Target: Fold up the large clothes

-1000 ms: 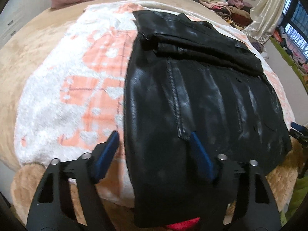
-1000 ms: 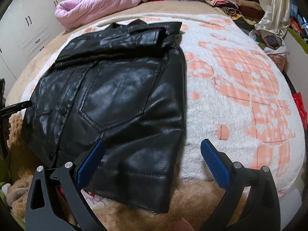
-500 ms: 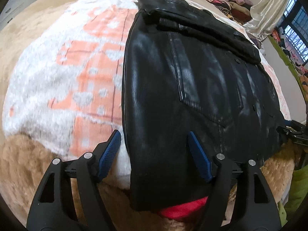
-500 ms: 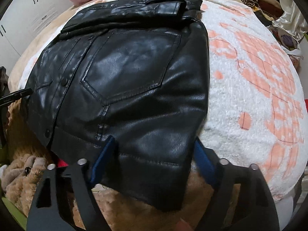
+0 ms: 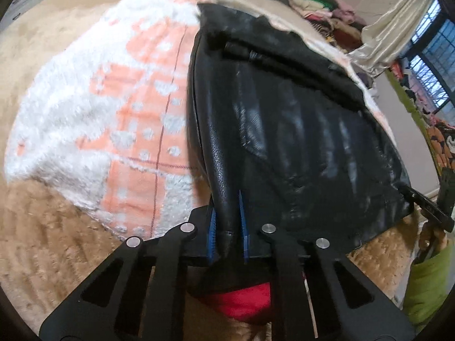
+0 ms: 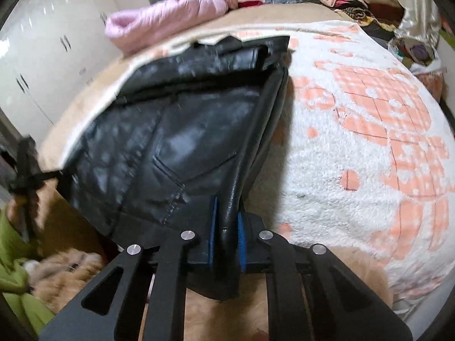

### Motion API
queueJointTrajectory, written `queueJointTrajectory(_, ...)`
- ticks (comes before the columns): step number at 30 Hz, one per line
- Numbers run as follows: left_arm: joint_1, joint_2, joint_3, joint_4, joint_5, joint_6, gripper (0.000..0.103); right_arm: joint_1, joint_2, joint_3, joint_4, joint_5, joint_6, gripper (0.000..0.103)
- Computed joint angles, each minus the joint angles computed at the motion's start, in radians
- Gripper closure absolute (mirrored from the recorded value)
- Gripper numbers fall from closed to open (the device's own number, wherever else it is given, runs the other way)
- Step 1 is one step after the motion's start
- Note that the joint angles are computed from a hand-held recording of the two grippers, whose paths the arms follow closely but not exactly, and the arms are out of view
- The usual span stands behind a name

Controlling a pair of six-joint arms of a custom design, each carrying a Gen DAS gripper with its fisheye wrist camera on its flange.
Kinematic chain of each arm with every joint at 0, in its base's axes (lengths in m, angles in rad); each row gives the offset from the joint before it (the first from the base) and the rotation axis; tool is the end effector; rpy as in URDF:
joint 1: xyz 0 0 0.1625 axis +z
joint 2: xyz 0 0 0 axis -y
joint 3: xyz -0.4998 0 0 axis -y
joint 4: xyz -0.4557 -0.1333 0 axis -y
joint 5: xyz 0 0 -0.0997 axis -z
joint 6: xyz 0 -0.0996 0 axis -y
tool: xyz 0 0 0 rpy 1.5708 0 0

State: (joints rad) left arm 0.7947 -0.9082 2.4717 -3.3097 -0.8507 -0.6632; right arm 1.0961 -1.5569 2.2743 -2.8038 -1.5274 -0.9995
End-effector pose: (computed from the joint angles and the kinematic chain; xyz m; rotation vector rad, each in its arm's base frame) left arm -0.1536 -0.4406 0.0445 0.0606 2.5930 -0.8146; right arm -0.0998 -0.4953 0.3253 0.7334 -2.6695 0.5809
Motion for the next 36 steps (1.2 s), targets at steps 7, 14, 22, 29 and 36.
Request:
queueJointTrajectory(7, -0.075, -0.086, 0.059, -0.065, 0.024, 0.019, 0.099, -0.032, -0.083, -0.013, 0.153, 0.170, -0.009, 0.093)
queueJointTrajectory(14, -0.072, -0.145, 0.032, -0.139, -0.003, 0.101, 0.099, -0.036, -0.081, -0.082, 0.226, 0.373, 0.077, 0.094)
queueJointTrajectory(22, -0.024, -0.138, -0.118, -0.146, -0.039, 0.202, 0.098, 0.030, 0.029, -0.179, 0.093, 0.479, 0.269, 0.094)
queueJointTrajectory(29, 0.035, -0.110, -0.249, -0.077, -0.062, 0.223, 0.097, 0.080, 0.137, -0.273, 0.014, 0.461, 0.390, 0.093)
queueJointTrajectory(36, 0.096, -0.069, -0.353, 0.003, -0.069, 0.229, 0.097, 0.120, 0.243, -0.360, -0.028, 0.399, 0.486, 0.093)
